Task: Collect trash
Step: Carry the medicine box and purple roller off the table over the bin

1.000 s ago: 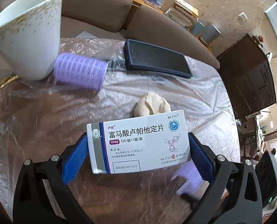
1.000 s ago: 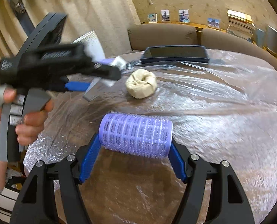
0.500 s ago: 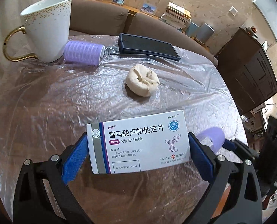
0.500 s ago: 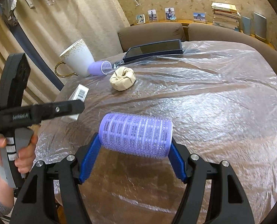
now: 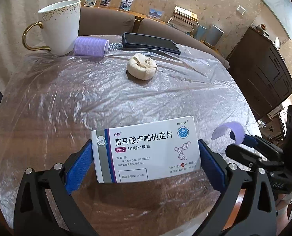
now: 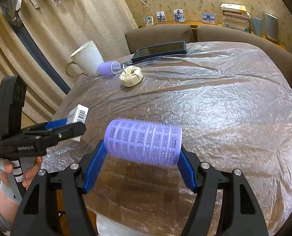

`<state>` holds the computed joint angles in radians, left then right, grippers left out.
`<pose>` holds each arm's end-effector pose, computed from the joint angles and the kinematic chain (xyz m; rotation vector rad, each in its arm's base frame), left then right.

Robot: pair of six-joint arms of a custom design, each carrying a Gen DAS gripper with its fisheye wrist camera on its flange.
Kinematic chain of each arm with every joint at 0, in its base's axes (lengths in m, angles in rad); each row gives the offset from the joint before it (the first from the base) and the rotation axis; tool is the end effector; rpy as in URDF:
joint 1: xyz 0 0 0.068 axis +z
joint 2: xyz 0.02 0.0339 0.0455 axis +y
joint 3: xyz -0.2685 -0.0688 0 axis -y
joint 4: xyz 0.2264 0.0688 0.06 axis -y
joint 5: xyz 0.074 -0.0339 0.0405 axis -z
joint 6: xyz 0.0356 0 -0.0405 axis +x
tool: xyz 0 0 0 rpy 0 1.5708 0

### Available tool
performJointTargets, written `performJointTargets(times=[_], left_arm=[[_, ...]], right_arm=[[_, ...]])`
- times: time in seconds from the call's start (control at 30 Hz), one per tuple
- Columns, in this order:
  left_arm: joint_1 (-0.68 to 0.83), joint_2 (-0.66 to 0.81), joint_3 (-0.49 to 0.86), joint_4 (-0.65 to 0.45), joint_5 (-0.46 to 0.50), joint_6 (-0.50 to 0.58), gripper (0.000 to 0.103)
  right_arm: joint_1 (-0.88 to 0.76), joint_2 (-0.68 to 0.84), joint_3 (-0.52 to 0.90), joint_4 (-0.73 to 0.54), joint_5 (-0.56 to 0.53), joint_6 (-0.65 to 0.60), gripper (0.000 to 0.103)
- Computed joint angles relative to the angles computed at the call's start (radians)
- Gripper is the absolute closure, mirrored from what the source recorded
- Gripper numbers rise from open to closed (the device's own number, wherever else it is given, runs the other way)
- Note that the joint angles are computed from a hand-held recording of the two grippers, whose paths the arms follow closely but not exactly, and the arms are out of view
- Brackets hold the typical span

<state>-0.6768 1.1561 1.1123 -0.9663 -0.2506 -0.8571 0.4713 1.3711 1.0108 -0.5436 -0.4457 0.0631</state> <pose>0.1601 -0.1173 0.3174 -0.3223 2.5364 -0.2788 0.2295 0.1342 0.2696 -0.7004 2.4137 0.7768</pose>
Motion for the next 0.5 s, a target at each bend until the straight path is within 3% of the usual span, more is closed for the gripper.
performJointTargets(times=[0.5], left_arm=[[-0.264,-0.026,0.005,-0.099,-0.163,-0.177,0.003]], right_arm=[[-0.042,-0.14,-0.062,-0.087,-0.068,-0.023,0.035]])
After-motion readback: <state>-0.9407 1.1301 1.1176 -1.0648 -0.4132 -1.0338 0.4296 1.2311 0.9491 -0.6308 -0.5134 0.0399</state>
